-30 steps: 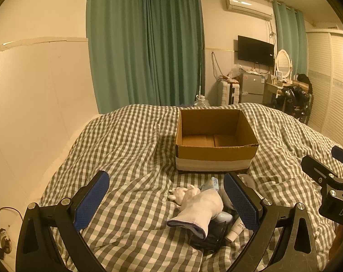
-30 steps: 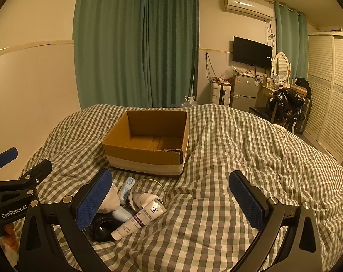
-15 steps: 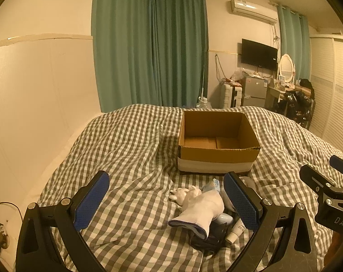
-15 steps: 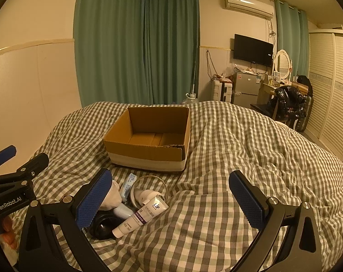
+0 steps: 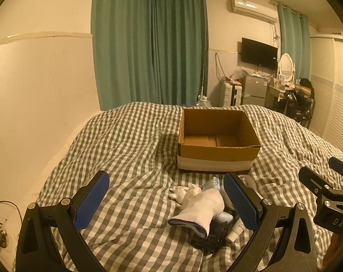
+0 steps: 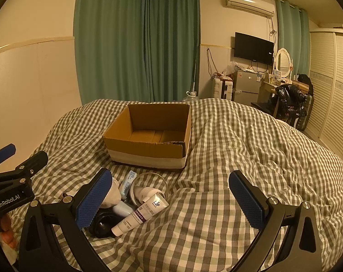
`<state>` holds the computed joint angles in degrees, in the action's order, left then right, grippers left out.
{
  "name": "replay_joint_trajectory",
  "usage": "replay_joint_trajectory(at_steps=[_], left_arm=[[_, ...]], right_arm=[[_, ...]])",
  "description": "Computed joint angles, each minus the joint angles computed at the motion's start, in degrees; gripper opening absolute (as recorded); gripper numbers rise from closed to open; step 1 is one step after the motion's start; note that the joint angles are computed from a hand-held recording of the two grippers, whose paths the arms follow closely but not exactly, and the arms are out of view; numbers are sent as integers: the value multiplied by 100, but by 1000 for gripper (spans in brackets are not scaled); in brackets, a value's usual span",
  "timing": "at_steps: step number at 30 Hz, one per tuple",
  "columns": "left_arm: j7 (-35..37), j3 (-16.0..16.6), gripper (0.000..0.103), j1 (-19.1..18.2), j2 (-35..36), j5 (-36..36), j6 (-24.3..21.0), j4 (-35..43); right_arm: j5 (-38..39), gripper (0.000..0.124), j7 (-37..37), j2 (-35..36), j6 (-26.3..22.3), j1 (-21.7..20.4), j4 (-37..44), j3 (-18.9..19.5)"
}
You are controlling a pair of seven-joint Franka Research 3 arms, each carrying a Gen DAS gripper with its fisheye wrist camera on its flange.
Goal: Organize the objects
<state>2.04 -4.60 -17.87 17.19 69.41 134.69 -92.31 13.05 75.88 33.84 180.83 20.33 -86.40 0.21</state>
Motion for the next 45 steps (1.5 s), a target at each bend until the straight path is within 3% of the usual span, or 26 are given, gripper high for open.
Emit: replay_joint_trajectory(at_steps=[11,20,25,32,35,37,38,41,45], left_arm=[[439,7,103,20,128,-240,113,162],[997,52,103,80,392,-835,240,346],[1501,54,103,122,642,-1334,381,543],[2929,-52,103,308,1422,-2700,528,1309],[3466,-43,91,312,1704,-3136,536,1614],[3800,-98,63,389,1831,-3516,590,1707],[3946,-142,55,450,1859,-3720,675,1694],[3955,-17,48,405,1804,-3918,811,1558],[3637,222,39,253,1481,-3696,1035,1144]], right_arm=[[-57,103,-133,-2,-79,-23,24,42],[-168,103,-25,250,-509,72,389,-119],[-329,103,186,466,-890,144,704,-265],[-578,103,426,808,-1581,90,1244,-270],[-593,103,402,919,-1869,-14,1433,-147],[-601,103,363,1032,-2094,-63,1619,-81],[-616,103,355,1075,-2202,-67,1701,-72],[-720,103,368,1181,-2414,-16,1878,-114],[-1125,100,783,1199,-2323,306,1833,-524]])
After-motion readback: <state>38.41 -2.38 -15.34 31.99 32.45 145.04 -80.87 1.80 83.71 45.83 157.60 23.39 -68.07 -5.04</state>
